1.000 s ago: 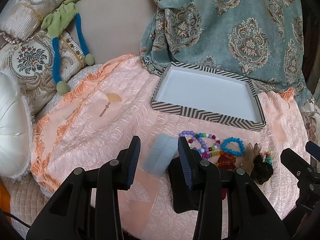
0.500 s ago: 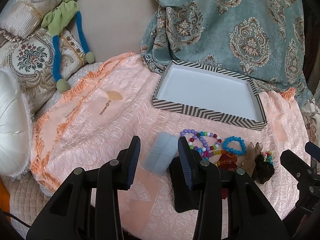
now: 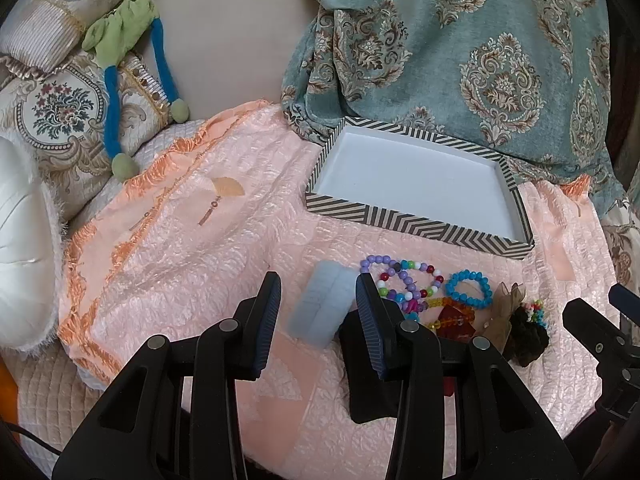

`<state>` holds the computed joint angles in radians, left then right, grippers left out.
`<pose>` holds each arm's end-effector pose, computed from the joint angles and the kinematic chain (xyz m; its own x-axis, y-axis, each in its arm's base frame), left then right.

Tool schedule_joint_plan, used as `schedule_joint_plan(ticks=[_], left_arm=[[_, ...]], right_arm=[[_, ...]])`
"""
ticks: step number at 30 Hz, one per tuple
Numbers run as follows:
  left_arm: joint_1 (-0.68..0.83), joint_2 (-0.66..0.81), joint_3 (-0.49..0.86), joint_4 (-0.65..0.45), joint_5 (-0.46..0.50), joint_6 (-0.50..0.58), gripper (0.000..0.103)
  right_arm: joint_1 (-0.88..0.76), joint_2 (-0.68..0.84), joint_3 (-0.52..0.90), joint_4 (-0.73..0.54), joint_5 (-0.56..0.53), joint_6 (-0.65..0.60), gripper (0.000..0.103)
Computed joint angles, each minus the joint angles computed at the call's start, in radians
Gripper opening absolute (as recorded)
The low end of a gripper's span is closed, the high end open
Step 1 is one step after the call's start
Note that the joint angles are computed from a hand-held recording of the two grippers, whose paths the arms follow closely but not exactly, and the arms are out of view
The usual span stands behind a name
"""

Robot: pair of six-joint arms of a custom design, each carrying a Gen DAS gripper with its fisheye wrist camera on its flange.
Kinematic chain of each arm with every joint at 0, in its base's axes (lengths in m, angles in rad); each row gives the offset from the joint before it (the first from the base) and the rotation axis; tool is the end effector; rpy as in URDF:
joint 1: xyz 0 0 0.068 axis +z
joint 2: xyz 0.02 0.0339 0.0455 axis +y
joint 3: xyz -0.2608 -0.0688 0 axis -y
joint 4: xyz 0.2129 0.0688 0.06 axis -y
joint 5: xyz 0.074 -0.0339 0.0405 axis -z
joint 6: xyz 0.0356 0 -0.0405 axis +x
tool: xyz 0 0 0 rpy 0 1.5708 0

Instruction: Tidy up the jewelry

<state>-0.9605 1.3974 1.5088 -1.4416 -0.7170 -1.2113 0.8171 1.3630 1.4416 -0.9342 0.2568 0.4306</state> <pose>0.1361 -0.1537 0.3558 -0.6900 -0.2445 -0.6812 -0.3353 0.9421 0.0015 0.1741 0.1723 0.3634 -0.7163 -0.1733 -0.6759 -0.3216 0.9416 0.0995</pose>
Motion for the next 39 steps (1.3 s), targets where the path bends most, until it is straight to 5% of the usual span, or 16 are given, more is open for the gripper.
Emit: schedule_joint_plan(ticks=[10,19,28,34,36,39], left_arm=[[0.019,-0.034,-0.028,0.014,0.039,0.015,0.038],[0.126,-0.146,-0.099,0.085,0.168,0.1,0.039],[0.128,-0.127,-0.159,0.203,0.296,0.135,0.059],[0.138,-0.069,-0.193,0.265,0.34,0.171,0.059],[0.151,-0.058,-0.211,0.285,0.353,0.185,0.059],[0.173,-0.044,-0.237,0.318,0.377,0.202,0.059]], right_arm=[[-0.014,-0.011,-0.016,0.016,-0.031,-0.005,0.103],[-0.082,-0.032,-0.064,0.038,-0.108,-0.052,0.103],[-0.237,-0.046,-0.105,0.048,-0.19,-0.138,0.102],[-0.316,-0.039,-0.138,0.055,-0.262,-0.203,0.092],[-0.341,-0.032,-0.149,0.045,-0.295,-0.218,0.076],[-0.365,-0.029,-0.181,0.05,-0.358,-0.239,0.072]])
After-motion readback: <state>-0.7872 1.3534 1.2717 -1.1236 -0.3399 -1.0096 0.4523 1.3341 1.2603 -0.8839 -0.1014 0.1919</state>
